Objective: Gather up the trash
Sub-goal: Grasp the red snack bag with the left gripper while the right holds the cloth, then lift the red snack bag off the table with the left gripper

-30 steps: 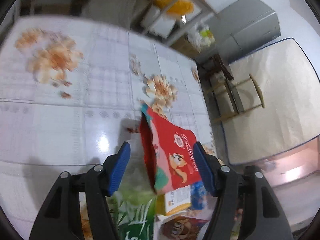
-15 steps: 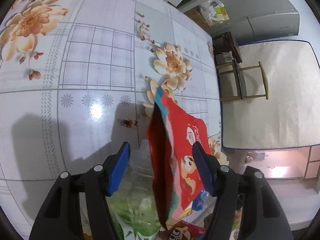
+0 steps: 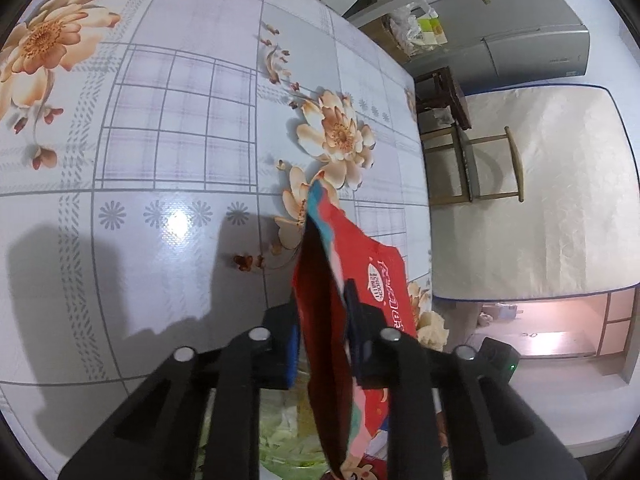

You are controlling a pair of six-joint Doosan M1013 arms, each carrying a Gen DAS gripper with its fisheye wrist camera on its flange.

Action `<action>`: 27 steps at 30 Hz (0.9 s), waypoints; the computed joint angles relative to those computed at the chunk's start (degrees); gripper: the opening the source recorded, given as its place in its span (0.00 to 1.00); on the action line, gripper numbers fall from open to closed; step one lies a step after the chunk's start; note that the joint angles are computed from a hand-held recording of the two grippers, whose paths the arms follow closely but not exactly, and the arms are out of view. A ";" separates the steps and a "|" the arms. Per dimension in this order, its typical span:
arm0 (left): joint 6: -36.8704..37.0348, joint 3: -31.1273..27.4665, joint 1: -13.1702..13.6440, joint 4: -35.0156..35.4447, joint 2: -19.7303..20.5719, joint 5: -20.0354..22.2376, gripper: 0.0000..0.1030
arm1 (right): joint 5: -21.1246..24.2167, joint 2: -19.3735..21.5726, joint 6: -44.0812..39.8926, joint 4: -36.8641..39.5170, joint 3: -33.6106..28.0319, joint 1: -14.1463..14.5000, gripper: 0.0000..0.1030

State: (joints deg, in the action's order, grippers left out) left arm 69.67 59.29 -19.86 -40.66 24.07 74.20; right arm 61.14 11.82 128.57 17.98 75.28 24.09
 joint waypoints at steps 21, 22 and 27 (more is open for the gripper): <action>3.93 3.49 0.96 -2.99 -5.95 -12.78 0.04 | -1.41 -0.81 0.77 -0.27 0.93 0.14 0.07; 4.01 3.55 1.00 -2.90 -6.22 -13.14 0.04 | -1.54 -0.88 0.82 -0.24 1.01 0.12 0.07; 4.67 3.46 1.02 -2.20 -7.21 -14.35 0.04 | -2.59 -1.50 0.59 0.49 1.99 -0.14 0.07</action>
State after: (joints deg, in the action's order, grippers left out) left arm 74.33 62.75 -18.84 -42.86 16.86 59.86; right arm 58.54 10.32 129.16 18.47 77.27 23.95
